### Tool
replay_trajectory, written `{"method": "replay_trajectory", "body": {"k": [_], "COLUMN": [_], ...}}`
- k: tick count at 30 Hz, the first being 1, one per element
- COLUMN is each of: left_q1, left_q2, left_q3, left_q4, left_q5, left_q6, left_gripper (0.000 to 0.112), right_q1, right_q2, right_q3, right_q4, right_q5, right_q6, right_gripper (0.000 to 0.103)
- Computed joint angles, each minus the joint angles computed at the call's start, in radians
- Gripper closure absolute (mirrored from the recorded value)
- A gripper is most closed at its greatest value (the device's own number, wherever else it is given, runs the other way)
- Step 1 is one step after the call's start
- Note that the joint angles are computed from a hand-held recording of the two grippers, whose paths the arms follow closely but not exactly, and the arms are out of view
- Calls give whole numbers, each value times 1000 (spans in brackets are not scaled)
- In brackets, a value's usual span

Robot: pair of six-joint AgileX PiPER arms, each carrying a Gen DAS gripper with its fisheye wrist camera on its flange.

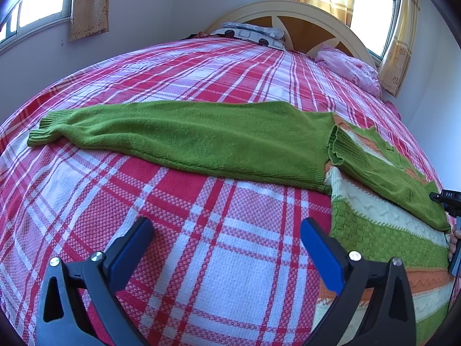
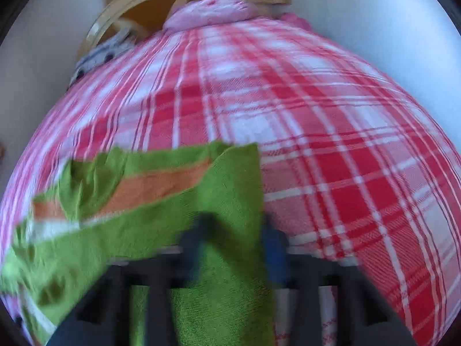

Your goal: Fold small clothes

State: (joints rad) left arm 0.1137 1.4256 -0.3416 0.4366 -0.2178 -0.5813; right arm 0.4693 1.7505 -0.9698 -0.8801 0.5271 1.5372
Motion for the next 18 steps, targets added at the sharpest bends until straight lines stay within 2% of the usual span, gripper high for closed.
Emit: {"method": "replay_trajectory", "body": {"k": [1,2,4,5,8,9,11,12,15,16,18], "left_q1": [1,0,-2,-7,-13,-13,-21,-21,-26,-27,-30], "left_q2": [1,2,3,2,7,9,10,11,16,18,19], "left_q3": [-1,-1,-1,0,-4,-4,-5,-6,-8,-9,-10], "left_q4": [1,-3,-19,-38,-71,-77,-113,-121,-142,-149,-177], "left_q5": [0,1,2,3,5,5,9,9,7,6,10], "left_q6": [0,3,20,35,65,72,104,114,130,137,165], "left_gripper": [9,9,9,9,9,9,9,9,9,9,9], "right_q1": [17,30,58,51,-12,-4,29,11,-68,-55,73], "right_q2": [-1,-1,-1,-3,-11,-3,42,64,18,-1,-72], "right_q3": [-3,-7,-7,2,46,36,-15,-30,22,36,81], "right_q4": [-28,-43,-99,-116,-136,-150,-158,-137,-97,-109,-228], "right_q5": [19,43,116,125,67,96,220,242,159,187,327], "right_q6": [-7,-15,35,70,159,166,163,152,203,237,378], "right_gripper": [87,91,92,92,93,92,92,92,91,91,91]}}
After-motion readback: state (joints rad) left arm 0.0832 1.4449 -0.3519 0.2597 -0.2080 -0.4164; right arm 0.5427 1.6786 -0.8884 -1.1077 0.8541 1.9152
